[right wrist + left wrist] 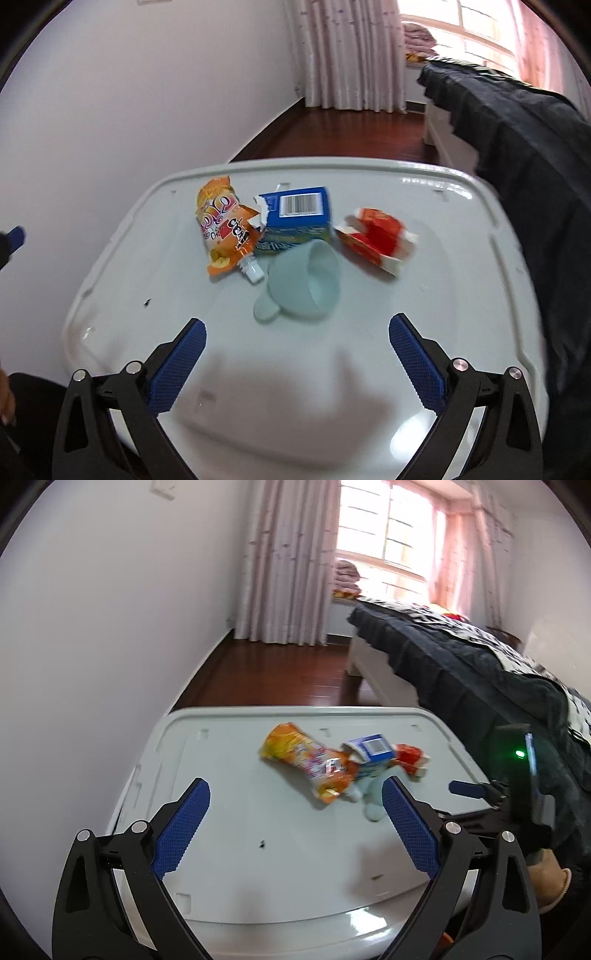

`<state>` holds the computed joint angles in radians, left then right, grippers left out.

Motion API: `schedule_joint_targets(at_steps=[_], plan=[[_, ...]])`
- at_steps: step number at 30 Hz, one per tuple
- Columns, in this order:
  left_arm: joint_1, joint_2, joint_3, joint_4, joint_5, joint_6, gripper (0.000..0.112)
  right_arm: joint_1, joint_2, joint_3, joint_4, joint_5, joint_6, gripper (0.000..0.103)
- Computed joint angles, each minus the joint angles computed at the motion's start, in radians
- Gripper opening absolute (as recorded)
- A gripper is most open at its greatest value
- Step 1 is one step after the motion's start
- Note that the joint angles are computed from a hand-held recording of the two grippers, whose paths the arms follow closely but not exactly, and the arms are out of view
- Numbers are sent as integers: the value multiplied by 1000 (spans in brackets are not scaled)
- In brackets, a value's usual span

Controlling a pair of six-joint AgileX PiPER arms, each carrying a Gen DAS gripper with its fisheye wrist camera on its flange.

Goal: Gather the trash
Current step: 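Grasp the pale blue cup with the right gripper while the left grasps the orange juice pouch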

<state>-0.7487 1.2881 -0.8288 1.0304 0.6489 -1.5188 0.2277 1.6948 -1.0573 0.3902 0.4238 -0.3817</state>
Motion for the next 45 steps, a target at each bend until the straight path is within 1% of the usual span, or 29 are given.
schedule_joint_targets(at_steps=[1,2,3,4,5,9,11,14,16,17,18,19,20,21,22,23,25,27,31,32,33,35,36,38,39,40,43,45], plan=[[13,-2,20,6,-10,-25,92,8,34,-27,-12,0,19,98],[37,-5,34,-27,-27,-19,92,22,81,-62,-48,-9,64,98],[72,-13,42,-88,-61,27,92,33,105,-81,-85,-15,107,98],[121,-21,50,-165,-121,94,92,43,133,-105,-116,-19,140,98],[143,-29,55,-203,-143,125,92,49,156,-123,-138,-20,163,98],[188,-53,80,-239,-183,136,92,74,238,-200,-317,15,345,98],[206,-63,90,-261,-212,147,92,70,256,-219,-355,25,395,98],[222,-66,96,-315,-249,190,92,67,281,-251,-367,40,409,97],[218,-58,92,-325,-250,198,92,70,307,-279,-401,51,446,94],[213,-52,87,-327,-243,200,92,77,308,-278,-430,42,470,94],[206,-48,84,-319,-236,194,92,87,314,-282,-462,40,498,91],[198,-43,80,-310,-226,186,92,93,312,-276,-467,27,499,85],[192,-38,77,-306,-218,183,92,97,309,-271,-461,16,492,83],[187,-32,74,-307,-213,184,92,103,302,-261,-461,9,491,73],[184,-29,74,-312,-209,186,92,116,296,-255,-501,8,524,70],[184,-24,73,-324,-210,194,92,120,295,-254,-522,8,544,69],[184,-15,74,-330,-210,191,92,111,280,-226,-483,-8,522,67],[187,-6,74,-331,-207,186,92,112,256,-191,-483,-21,519,67],[202,17,69,-354,-204,188,92,98,211,-133,-407,-24,423,66],[218,31,62,-386,-209,213,92,94,198,-118,-385,-21,401,65],[239,50,46,-440,-213,260,92,87,181,-102,-349,-12,370,64],[289,101,-8,-593,-210,405,92,74,142,-61,-268,7,295,64],[315,135,-44,-665,-205,474,92,79,126,-35,-268,-5,294,64],[358,220,-139,-769,-184,574,92,101,94,12,-320,-35,324,64],[366,252,-174,-787,-172,588,92,112,79,36,-326,-51,323,64],[384,318,-249,-822,-164,619,92,115,70,53,-306,-62,301,64],[394,464,-438,-826,-89,610,92,118,50,91,-311,-98,274,64],[399,589,-603,-831,-34,587,92,107,40,107,-259,-107,213,64]])
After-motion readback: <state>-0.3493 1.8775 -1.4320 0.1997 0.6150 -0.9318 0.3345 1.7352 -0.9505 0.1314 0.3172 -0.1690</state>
